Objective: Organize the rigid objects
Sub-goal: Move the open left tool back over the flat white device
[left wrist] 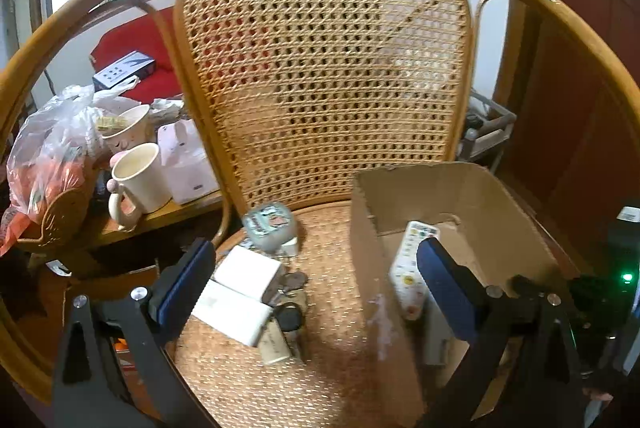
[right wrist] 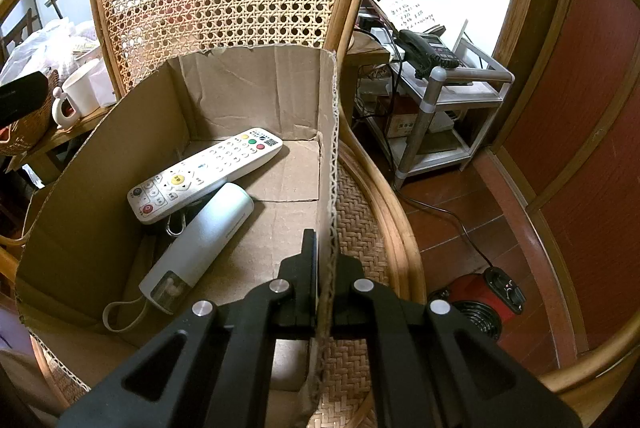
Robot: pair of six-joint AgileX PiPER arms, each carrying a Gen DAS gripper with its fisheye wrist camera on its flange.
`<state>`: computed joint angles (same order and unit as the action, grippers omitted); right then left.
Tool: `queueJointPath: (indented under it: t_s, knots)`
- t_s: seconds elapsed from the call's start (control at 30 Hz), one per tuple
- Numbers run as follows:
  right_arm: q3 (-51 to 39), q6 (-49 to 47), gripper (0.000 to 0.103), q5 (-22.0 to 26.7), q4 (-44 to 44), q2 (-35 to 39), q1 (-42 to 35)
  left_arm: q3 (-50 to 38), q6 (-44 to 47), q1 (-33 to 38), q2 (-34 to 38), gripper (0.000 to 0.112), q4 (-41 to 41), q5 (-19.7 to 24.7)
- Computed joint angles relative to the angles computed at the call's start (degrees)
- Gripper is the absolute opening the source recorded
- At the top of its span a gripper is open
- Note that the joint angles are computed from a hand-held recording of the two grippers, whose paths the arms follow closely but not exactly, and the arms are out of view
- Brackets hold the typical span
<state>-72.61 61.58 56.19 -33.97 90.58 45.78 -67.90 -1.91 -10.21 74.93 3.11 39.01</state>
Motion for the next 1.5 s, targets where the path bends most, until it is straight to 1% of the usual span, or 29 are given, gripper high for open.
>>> queueJointPath:
  t_s: [0.07, 0.17, 0.33, 0.43, 0.53, 0.8, 0.93, 1.1, 1.13, 1.2, 1.33, 1.5]
  knots:
    - [-0.15, -0.09, 0.005, -0.01, 0.04, 0.09, -0.05, -0.55, 1.99, 1.47, 1.27, 0.1, -0.76, 0.63]
    - [-0.13, 0.01, 0.005, -0.04, 0.06, 0.08, -0.01, -1.57, 0.57, 3.08, 4.22, 0.1, 2.41, 1.69]
    - [-0.23, -0.02, 0.005, 0.14, -0.02, 0.18, 0.03, -2.83, 5.57, 8.31, 7.41, 0.1, -2.61, 2.61]
    - [-0.18, -0.05, 0.005, 0.12, 0.01, 0.09, 0.01, -3.45, 7.75, 10.89, 9.1, 0.1, -4.64, 2.78]
    - [-0.04, -0.01, 0.005, 0.06, 0.0, 0.01, 0.01, -4.63, 9.26, 13.2, 11.81, 0.1, -6.25, 3.86]
    - [-0.19, 0.02, 0.005, 0.13, 0.01, 0.11, 0.03, -7.06, 7.54, 16.36, 19.45, 0.1, -3.53, 4.83]
    - [-0.06, -0.1, 0.005, 0.05, -0.01, 0.04, 0.01, -7.19, 2.88, 15.38, 21.92, 0.1, 3.07, 3.57]
    - [0.12, -0.03, 0.005, -0.07, -0.06, -0.05, -0.01, -7.56, 3.61, 14.96, 23.59, 0.1, 4.14, 3.52]
    - [0.05, -0.01, 0.005, -0.04, -0.06, -0.01, 0.02, -7.47, 3.99, 15.15, 23.63, 0.1, 3.6, 3.03]
    - [0.14, 0.04, 0.005, -0.02, -0.11, -0.05, 0.08, -8.42, 5.09, 15.81, 24.38, 0.1, 1.87, 3.62]
    - [0.15, 0.09, 0.005, -0.01, -0.12, -0.05, 0.09, -9.6, 8.76, 18.23, 25.5, 0.1, -4.06, 4.79]
    - [0.05, 0.04, 0.005, 0.02, -0.1, 0.01, 0.08, -12.48, 15.06, 20.7, 27.62, 0.1, -11.47, 9.94]
